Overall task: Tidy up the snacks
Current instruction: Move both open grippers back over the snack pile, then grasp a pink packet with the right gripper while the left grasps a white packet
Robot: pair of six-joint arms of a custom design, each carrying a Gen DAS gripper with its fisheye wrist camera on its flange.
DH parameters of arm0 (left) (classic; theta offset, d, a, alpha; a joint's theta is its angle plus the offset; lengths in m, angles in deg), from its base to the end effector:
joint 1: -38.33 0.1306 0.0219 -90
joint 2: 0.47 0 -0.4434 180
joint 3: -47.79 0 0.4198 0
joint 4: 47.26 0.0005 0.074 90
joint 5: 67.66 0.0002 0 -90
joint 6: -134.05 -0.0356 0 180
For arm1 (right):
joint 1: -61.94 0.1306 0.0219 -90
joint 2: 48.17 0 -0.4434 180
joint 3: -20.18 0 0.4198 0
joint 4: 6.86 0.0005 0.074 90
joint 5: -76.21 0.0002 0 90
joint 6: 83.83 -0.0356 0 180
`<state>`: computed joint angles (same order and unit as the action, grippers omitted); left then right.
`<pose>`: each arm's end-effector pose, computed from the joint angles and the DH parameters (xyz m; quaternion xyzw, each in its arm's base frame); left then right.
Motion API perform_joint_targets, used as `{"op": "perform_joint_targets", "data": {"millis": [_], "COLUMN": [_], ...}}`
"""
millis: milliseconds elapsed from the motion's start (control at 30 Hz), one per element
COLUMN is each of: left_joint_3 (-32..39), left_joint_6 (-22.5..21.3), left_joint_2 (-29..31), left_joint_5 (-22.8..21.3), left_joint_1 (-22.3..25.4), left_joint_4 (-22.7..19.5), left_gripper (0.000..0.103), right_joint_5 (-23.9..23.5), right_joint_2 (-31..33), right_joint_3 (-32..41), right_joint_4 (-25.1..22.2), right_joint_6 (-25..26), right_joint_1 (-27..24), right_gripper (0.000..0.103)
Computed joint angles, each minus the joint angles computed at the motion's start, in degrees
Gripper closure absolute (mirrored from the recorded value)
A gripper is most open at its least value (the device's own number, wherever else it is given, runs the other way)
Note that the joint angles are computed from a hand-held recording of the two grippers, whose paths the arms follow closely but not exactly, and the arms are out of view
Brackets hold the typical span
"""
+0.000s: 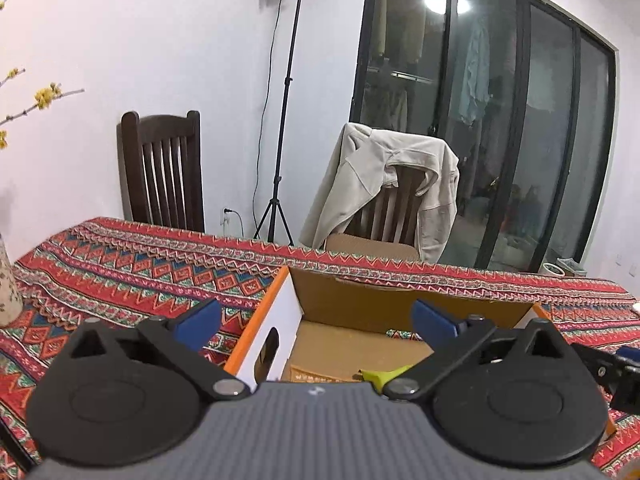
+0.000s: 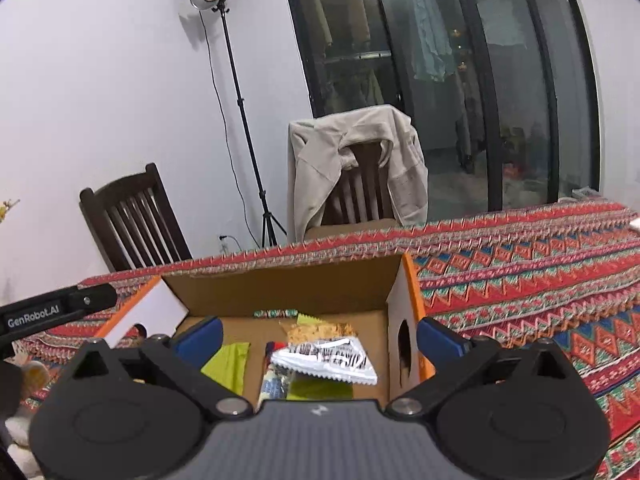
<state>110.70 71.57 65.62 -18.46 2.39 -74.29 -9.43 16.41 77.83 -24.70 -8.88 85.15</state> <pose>0.2955 -0.1861 0.4617 -0.1136 0.8231 0.0113 0.5563 0.3208 0.1341 0.4344 -0.0394 0.8410 0.1462 0.5194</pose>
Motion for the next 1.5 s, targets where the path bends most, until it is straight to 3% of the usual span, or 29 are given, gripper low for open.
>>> {"op": "perform_joint_targets", "data": {"millis": [267, 567, 800, 1100, 1233, 1500], "left_joint_3": [0.13, -1.81, -3.72, -7.01, -8.7, -11.7], "left_joint_6": [2.41, 4.5, 9.85, 17.08, 17.88, 16.41], "left_joint_2": [-3.59, -8.68, -12.96, -16.84, -18.05, -19.3], "left_joint_5": [0.16, -2.87, -7.4, -8.15, -8.24, -5.4], "left_joint_1": [-1.92, -7.05, -13.75, -19.1, -19.57, -16.87], "left_joint_4": [-5.49, -11.38, -18.86, -26.62, -27.39, -23.17], "left_gripper": [0.0, 0.0, 0.0, 0.0, 0.0, 0.0], "right_joint_5": [1.11, 1.25, 2.4, 3.95, 4.3, 3.52], "right_joint_2": [-4.16, -10.98, -16.81, -21.62, -21.5, -15.44], "right_joint_3": [-0.48, -3.12, -5.08, -7.48, -8.3, -7.93], "right_joint_4": [-3.62, -9.83, -15.29, -21.52, -22.39, -22.55], "right_joint_6": [2.67, 5.36, 6.06, 7.59, 8.45, 10.98], "right_joint_1": [0.16, 0.32, 1.86, 3.13, 3.68, 1.7], "right_gripper": [0.0, 0.0, 0.0, 0.0, 0.0, 0.0]}}
